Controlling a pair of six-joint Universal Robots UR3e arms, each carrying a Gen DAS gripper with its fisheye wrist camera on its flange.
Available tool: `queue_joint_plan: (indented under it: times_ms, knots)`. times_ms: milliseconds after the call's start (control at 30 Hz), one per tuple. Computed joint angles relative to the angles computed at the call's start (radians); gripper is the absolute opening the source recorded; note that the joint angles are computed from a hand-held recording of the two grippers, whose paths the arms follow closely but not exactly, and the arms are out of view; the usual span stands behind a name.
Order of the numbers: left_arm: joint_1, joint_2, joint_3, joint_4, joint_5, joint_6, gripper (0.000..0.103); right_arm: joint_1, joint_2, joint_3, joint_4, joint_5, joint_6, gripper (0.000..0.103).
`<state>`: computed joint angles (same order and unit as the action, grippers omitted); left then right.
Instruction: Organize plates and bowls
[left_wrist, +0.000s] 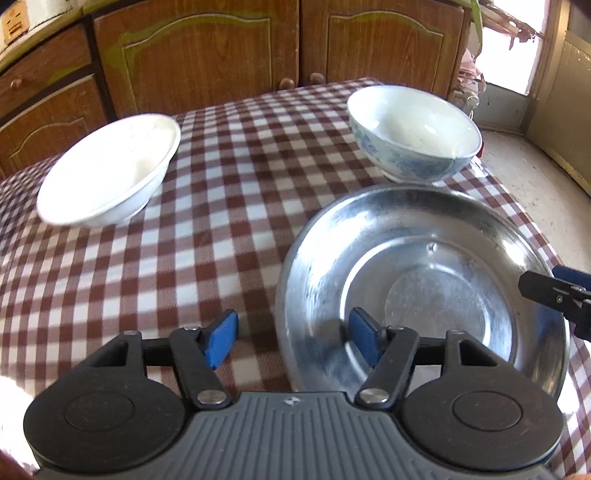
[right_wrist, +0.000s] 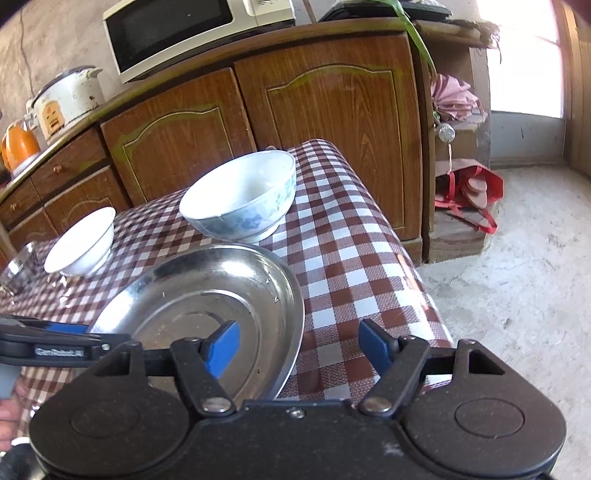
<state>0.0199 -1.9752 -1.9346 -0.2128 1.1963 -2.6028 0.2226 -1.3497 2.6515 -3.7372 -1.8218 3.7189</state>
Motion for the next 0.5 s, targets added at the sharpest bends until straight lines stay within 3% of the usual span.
queue_joint_plan:
  times_ms: [133, 167, 200, 500]
  knots:
    - [-0.006, -0.03, 0.035, 0.003, -0.026, 0.008, 0.049, -0.015, 0.042, 0.006, -0.062, 0.028, 0.018, 0.058]
    - [-0.004, -0.03, 0.041, -0.009, -0.041, 0.017, 0.041, -0.016, 0.051, 0.006, -0.075, 0.033, 0.019, 0.045]
    - [-0.004, -0.027, 0.046, -0.024, -0.049, 0.024, 0.04, -0.019, 0.056, 0.007, -0.084, 0.044, 0.02, 0.031]
    - [0.031, 0.014, 0.019, -0.069, -0.104, 0.029, 0.031, 0.012, 0.018, 0.0, -0.043, -0.005, 0.032, 0.025]
